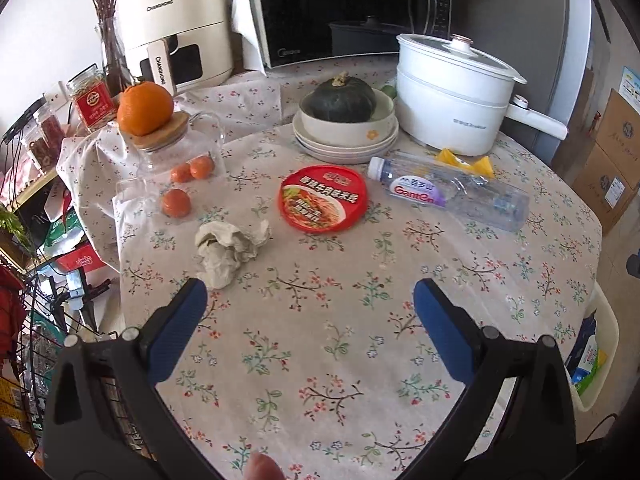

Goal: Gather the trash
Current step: 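Move both tools back over the table, then grasp the beige crumpled tissue with the left tool while the right tool grasps the red noodle cup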

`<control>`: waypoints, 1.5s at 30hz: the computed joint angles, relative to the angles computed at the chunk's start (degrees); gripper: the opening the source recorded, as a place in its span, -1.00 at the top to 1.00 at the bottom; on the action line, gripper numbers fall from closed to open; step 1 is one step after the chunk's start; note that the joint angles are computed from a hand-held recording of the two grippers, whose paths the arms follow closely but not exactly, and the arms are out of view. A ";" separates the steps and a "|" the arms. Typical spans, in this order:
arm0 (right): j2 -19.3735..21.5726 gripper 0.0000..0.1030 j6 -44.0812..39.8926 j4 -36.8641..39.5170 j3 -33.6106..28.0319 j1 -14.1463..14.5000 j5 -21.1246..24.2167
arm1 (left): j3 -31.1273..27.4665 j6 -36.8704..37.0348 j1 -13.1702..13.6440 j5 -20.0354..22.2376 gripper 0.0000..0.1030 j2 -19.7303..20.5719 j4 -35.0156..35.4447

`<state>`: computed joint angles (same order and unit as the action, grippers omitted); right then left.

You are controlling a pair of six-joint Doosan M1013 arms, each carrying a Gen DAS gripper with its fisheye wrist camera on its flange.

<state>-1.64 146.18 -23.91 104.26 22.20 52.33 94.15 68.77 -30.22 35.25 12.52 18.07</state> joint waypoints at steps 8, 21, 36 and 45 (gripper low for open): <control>7.05 -1.00 -3.21 1.25 -4.78 0.38 -0.66 | -5.61 -8.37 5.63 5.44 -0.99 6.24 -2.78; 15.39 -1.00 0.38 4.15 -9.27 1.03 -9.16 | -8.75 -3.06 8.82 2.98 -0.16 11.83 -19.37; 25.97 -0.52 8.57 -2.34 -16.58 3.50 -19.65 | -0.17 11.78 10.87 -7.29 0.46 5.63 -23.66; 30.67 -0.22 8.49 -2.96 -22.61 4.20 -19.62 | 1.84 14.29 10.54 -9.03 0.46 3.87 -21.05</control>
